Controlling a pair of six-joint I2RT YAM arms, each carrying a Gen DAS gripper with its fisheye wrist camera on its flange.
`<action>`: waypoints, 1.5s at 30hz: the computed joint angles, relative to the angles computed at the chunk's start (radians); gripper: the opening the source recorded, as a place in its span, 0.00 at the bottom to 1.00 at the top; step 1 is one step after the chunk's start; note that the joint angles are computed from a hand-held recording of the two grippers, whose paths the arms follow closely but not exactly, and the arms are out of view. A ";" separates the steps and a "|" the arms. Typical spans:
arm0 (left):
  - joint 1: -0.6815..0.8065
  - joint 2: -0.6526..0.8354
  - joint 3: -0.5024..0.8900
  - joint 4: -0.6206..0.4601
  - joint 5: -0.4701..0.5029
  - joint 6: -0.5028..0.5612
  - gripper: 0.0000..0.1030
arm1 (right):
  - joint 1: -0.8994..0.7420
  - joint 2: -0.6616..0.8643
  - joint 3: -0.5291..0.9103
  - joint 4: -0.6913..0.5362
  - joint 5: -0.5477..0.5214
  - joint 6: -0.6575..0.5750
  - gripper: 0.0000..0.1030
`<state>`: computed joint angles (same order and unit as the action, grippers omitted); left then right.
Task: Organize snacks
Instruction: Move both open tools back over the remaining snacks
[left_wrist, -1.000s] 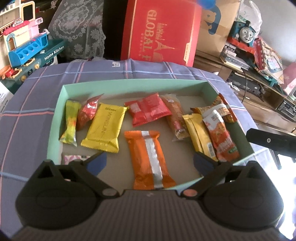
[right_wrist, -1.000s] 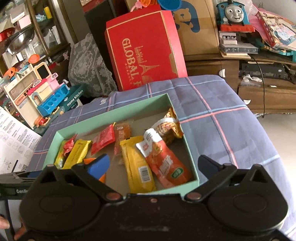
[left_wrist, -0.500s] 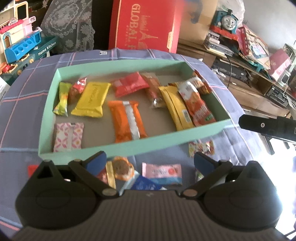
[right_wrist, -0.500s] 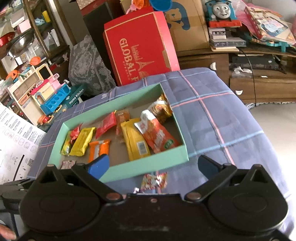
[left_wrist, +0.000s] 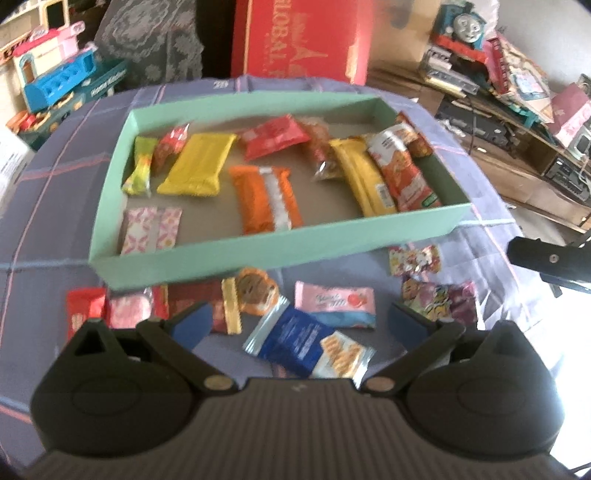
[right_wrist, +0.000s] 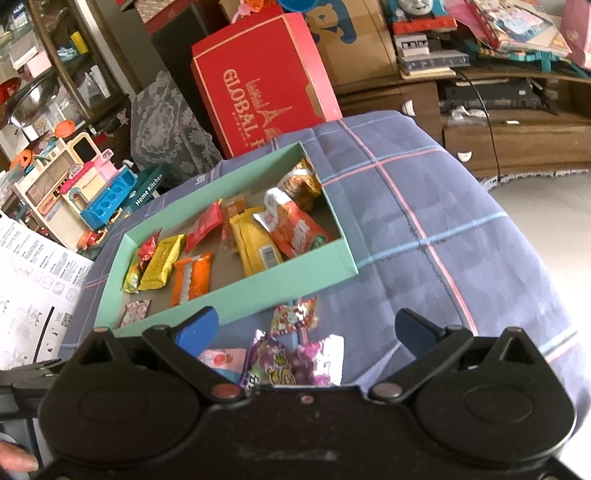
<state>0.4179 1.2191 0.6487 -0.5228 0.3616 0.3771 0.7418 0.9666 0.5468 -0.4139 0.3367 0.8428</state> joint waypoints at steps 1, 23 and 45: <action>0.001 0.008 -0.007 0.003 -0.008 -0.008 1.00 | 0.000 0.000 -0.007 0.003 -0.003 0.006 1.00; -0.153 0.147 -0.115 0.219 -0.209 -0.208 1.00 | -0.059 0.171 -0.005 0.179 -0.101 -0.091 1.00; 0.264 0.170 -0.090 0.150 -0.047 0.084 1.00 | 0.150 0.400 0.151 0.068 -0.142 -0.226 0.97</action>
<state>0.6821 1.3888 0.5590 -0.3724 0.3150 0.4609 0.8917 1.3666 0.6978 -0.3458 0.1950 0.6168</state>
